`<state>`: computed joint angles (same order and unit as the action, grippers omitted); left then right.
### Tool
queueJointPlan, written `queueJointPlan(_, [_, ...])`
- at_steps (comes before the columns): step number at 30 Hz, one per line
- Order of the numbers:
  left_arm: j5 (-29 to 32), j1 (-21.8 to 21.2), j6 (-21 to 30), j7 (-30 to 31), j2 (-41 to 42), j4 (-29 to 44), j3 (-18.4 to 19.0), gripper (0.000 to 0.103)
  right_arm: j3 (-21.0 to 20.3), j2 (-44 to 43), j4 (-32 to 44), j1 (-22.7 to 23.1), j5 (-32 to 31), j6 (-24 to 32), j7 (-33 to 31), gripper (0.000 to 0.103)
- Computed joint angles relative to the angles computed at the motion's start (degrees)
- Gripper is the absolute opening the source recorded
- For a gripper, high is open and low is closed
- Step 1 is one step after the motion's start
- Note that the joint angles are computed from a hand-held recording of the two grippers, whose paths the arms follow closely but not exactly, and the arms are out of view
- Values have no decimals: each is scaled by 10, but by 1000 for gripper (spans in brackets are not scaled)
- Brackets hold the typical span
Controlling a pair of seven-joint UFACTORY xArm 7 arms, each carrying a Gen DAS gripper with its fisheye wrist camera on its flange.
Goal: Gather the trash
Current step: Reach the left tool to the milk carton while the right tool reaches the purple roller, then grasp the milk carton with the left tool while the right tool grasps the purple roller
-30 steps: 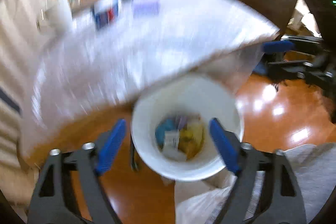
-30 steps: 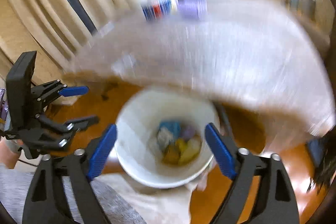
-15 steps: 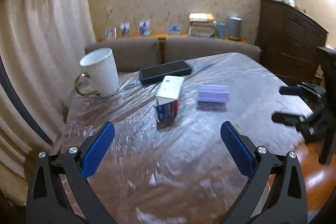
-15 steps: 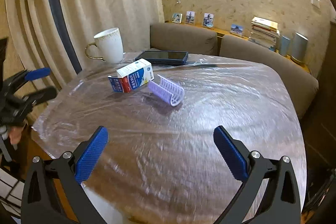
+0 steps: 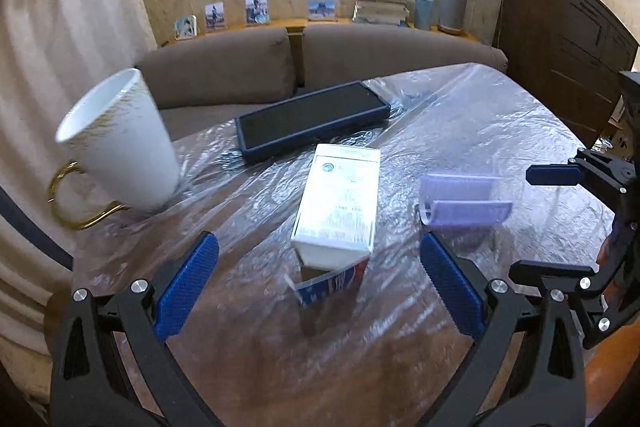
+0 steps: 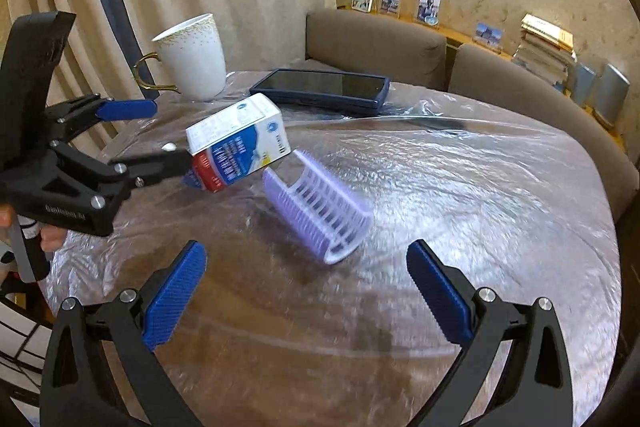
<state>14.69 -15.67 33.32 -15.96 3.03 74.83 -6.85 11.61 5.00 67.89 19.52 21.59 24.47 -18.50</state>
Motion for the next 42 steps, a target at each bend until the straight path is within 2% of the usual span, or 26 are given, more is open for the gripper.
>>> queueJointPlan(7, [-42, 1, 19, 36, 59, 57, 5, 101, 5, 51, 62, -9, 11, 39, -22, 99])
queueJointPlan(17, [-57, -2, 30, 69, 100, 98, 13, 101, 13, 95, 110, -4, -28, 34, -30, 98])
queueJointPlan(22, [-71, 0, 33, 86, 114, 112, 13, 101, 18, 110, 128, -7, -30, 44, -35, 91])
queueJointPlan(25, [-74, 0, 34, 100, 118, 116, 14, 101, 17, 118, 139, -6, -38, 55, -35, 83])
queueJointPlan(33, [-79, 0, 35, 120, 124, 119, 15, 101, 15, 119, 137, 0, -56, 52, -26, 81])
queueJointPlan(34, [-82, 2, 34, 124, 124, 119, 14, 100, 15, 120, 138, 0, -57, 54, -25, 78])
queueJointPlan(35, [-86, 3, 34, 128, 125, 120, 14, 94, 14, 122, 140, 1, -59, 57, -22, 70])
queueJointPlan(37, [-86, 2, 39, 128, 127, 121, 15, 86, 13, 124, 143, 1, -62, 64, -16, 61])
queueJointPlan(38, [-95, 5, 41, 133, 128, 121, 13, 76, 13, 123, 141, 2, -65, 62, -14, 54])
queueJointPlan(39, [-112, 11, 38, 144, 126, 118, 8, 67, 11, 121, 138, 3, -69, 59, -11, 53])
queueJointPlan(40, [-126, 14, 37, 148, 125, 117, 6, 62, 12, 120, 137, 3, -69, 60, -12, 48])
queueJointPlan(41, [-122, 12, 36, 144, 123, 115, 9, 49, 14, 118, 134, 1, -65, 58, -14, 44])
queueJointPlan(42, [-116, 10, 35, 139, 122, 114, 12, 47, 14, 115, 131, 1, -64, 54, -12, 43])
